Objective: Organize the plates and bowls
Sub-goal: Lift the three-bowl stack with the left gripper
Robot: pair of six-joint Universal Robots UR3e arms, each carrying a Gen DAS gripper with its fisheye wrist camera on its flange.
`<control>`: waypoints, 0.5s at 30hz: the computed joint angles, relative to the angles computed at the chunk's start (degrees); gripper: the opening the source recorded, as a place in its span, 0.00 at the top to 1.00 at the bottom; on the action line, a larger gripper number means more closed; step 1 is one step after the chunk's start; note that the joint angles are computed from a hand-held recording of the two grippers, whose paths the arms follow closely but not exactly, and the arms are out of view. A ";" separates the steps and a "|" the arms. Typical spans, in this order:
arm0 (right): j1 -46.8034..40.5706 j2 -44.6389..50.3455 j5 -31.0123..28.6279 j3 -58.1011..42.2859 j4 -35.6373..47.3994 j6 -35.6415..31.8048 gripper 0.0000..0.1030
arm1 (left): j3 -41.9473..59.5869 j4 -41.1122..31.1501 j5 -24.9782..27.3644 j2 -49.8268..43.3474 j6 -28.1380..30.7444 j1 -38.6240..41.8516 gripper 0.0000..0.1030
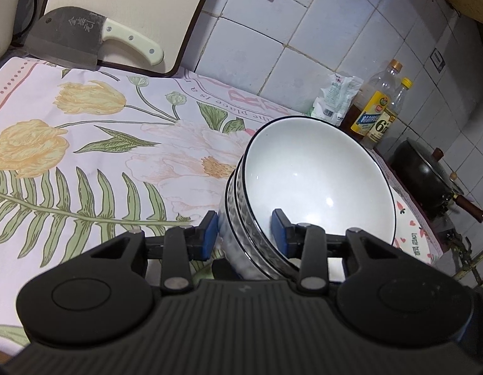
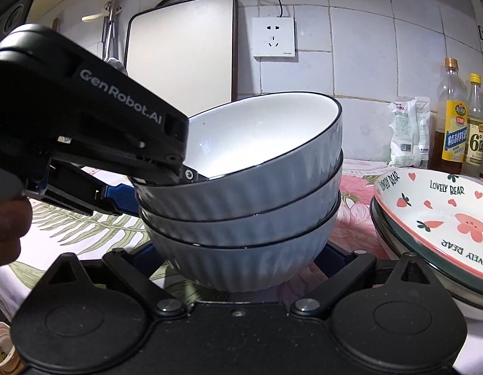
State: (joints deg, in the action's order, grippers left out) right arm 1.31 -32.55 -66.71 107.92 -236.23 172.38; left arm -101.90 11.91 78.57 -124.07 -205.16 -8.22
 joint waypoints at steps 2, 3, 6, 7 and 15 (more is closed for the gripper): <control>-0.55 -0.32 0.78 1.29 -1.45 -0.30 0.02 | -1.35 0.69 0.34 1.17 -0.04 -0.33 0.65; -0.82 -0.60 1.15 1.89 -2.02 -0.32 0.02 | -1.87 0.93 0.86 1.76 0.08 -0.69 0.65; -1.93 -1.70 2.82 4.34 -3.96 0.15 0.02 | -3.32 0.59 2.89 4.22 0.35 -2.03 0.65; -2.29 -2.20 3.21 5.26 -4.71 0.32 0.02 | -3.75 0.66 3.53 4.90 0.43 -2.54 0.65; -6.81 -8.56 7.38 16.07 -10.02 0.01 0.02 | -5.39 -1.28 7.30 10.26 0.73 -7.16 0.65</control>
State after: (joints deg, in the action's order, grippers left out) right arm -5.49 -41.11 -59.33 123.99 -246.25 172.39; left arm -107.29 10.63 85.87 -113.81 -204.43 -15.38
